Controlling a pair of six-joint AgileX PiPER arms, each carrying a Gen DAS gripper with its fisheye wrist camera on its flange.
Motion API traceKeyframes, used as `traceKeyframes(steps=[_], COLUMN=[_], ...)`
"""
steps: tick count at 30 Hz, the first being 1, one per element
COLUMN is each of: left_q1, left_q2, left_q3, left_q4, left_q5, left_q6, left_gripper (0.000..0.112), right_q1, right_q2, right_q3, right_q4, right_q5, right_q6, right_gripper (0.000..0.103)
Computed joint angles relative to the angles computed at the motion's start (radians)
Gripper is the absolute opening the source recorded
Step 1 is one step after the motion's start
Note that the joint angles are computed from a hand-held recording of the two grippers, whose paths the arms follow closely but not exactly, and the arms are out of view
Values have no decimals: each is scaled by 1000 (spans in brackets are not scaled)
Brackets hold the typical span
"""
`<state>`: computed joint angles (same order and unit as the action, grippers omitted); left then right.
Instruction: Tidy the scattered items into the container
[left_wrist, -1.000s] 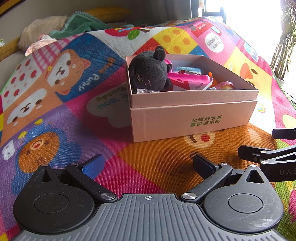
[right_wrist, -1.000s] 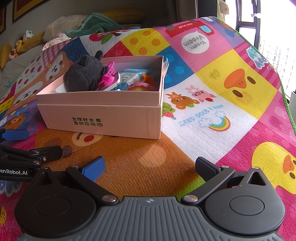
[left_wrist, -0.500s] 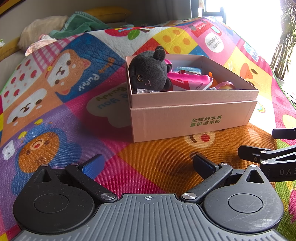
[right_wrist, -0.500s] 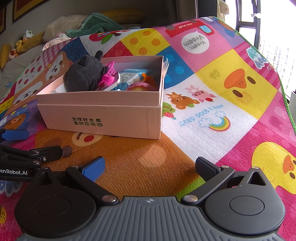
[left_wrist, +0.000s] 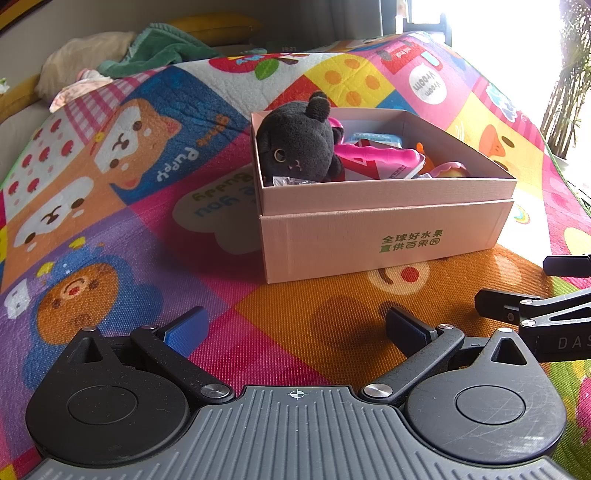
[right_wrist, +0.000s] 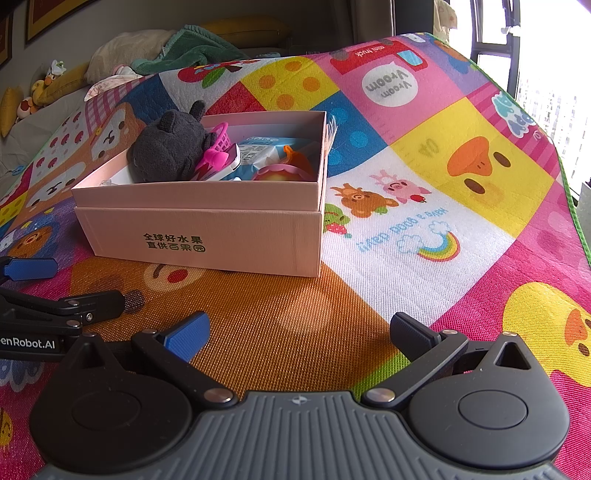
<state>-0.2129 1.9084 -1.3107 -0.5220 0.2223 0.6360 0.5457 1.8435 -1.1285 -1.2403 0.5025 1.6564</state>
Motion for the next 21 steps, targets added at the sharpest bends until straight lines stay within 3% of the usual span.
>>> traceKeyframes(steps=[11, 13, 15, 18, 21], left_q1=[-1, 15, 26, -9, -4], left_q2=[-1, 0, -1, -26, -22], left_q3=[1, -16, -44, 1, -8], left_q4=[4, -45, 3, 163, 141], left_q5=[-1, 47, 112, 54, 66], left_q6=[-2, 60, 6, -164, -165], left_gripper=[103, 103, 103, 103, 103], right_q1=[-13, -10, 1, 6, 2], right_q2=[0, 0, -1, -2, 0], right_q3=[2, 0, 0, 1, 0], right_q4=[-4, -1, 3, 3, 2], right_q5=[-11, -7, 1, 4, 2], right_q6=[-4, -7, -2, 1, -1], right_gripper=[103, 103, 103, 103, 103])
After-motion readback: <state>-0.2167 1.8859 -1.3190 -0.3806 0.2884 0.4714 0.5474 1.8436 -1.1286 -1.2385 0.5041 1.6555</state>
